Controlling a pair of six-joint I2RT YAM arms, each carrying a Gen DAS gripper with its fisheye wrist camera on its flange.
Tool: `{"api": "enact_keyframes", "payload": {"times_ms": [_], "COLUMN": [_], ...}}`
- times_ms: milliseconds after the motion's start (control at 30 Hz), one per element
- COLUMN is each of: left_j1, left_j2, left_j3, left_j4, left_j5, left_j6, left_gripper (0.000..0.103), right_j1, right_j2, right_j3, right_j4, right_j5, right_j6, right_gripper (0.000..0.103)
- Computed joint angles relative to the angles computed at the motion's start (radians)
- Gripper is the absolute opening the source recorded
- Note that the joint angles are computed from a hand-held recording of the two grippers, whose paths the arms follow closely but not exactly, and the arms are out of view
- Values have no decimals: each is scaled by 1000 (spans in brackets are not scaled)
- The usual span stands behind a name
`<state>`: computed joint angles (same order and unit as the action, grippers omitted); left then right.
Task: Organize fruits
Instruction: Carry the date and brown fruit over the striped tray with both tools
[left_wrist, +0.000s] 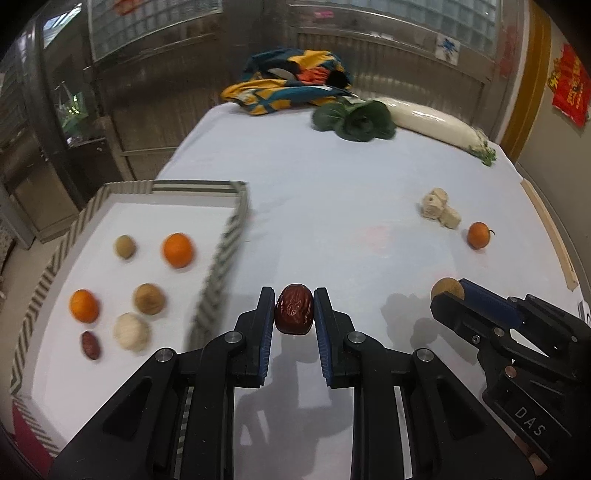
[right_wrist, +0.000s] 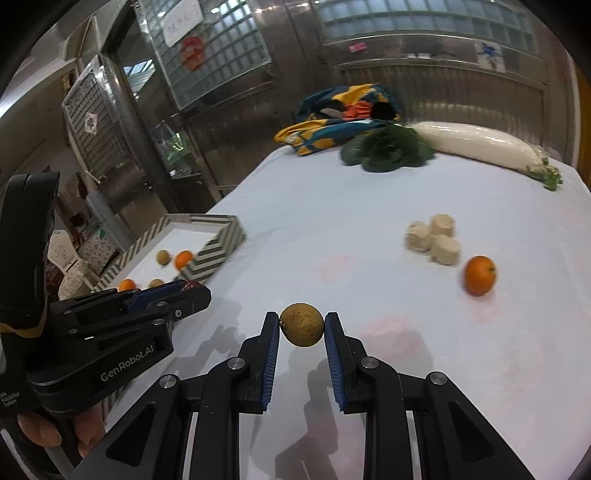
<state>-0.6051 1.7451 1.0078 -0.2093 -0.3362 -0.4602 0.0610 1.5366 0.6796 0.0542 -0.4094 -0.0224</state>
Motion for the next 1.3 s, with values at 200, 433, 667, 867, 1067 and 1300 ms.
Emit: {"api": "enact_keyframes", "payload": {"times_ms": [200,433,667,867,1067,1300], "left_j1": [50,122,193,249,311,381], "left_j2": [-121,-217,-290,-336,-379,-412], "left_j3": [-117,-205,-267,-309,-349,-379], "left_j4": [22,35,39,44,51,53], "left_j5": [-20,-16,4,22,50,92], "left_j6": [4,23,47,64,83,108], "left_gripper": [21,21,21,21,21,21], "right_j1": [110,216,300,368,424,479], "right_j2": [-31,-26,-4,17,51,89], "right_j3": [-2,29,61,96,134,178], "right_j4": [3,-3,-10,-19,-24,-39], "right_j5": [52,98,135,163,186,206], "right_j6": [39,64,78,88,98,97], "right_gripper": [24,24,24,24,24,24]}}
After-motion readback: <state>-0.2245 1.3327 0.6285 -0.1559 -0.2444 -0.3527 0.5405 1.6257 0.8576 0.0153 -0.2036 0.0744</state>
